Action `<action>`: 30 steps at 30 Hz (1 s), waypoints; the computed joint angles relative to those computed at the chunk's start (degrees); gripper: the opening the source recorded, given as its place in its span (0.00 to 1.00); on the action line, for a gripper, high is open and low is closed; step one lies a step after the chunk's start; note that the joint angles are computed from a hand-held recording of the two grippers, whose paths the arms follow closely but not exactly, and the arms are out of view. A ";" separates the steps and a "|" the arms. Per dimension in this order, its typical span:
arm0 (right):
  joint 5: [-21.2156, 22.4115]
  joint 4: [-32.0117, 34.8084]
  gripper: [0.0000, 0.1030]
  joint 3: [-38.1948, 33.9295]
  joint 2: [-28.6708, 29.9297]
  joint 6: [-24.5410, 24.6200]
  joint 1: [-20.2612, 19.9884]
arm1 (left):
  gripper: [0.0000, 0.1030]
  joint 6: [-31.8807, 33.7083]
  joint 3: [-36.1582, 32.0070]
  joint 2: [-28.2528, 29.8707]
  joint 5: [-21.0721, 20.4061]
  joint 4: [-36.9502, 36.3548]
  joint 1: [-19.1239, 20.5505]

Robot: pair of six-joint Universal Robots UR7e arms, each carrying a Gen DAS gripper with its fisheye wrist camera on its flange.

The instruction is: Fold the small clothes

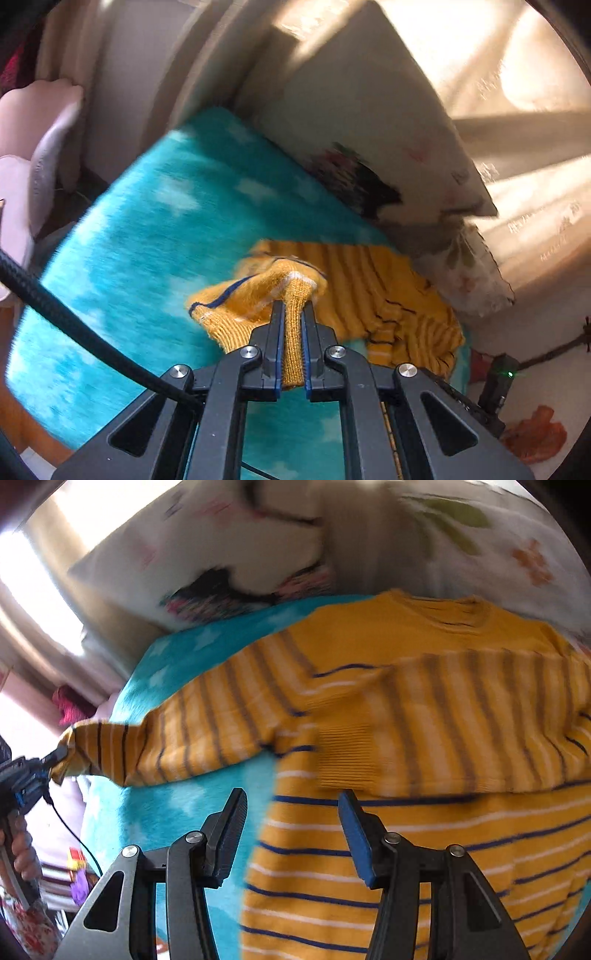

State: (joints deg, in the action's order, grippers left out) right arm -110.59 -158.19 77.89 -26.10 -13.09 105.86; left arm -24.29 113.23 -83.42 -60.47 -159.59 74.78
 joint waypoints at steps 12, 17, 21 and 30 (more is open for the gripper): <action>2.32 -5.15 0.55 13.38 -18.50 -0.70 -12.48 | 0.07 -0.98 -18.99 29.69 -9.60 -1.65 -10.78; 1.73 -3.59 0.55 14.25 -24.04 -2.32 -17.19 | 0.09 -1.32 -32.65 44.93 -12.13 3.28 -12.49; 2.97 -0.17 0.55 12.91 -25.54 -4.19 -19.21 | 0.21 -4.69 -33.13 47.71 -13.34 5.31 -13.14; 12.37 9.84 0.54 3.16 -18.53 -13.61 -16.43 | 0.46 -12.83 -13.91 35.35 3.58 0.13 -17.60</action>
State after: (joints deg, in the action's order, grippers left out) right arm -98.22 -148.34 81.05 -44.63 -26.70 89.44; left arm -37.12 99.32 -48.06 -56.89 -159.46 57.18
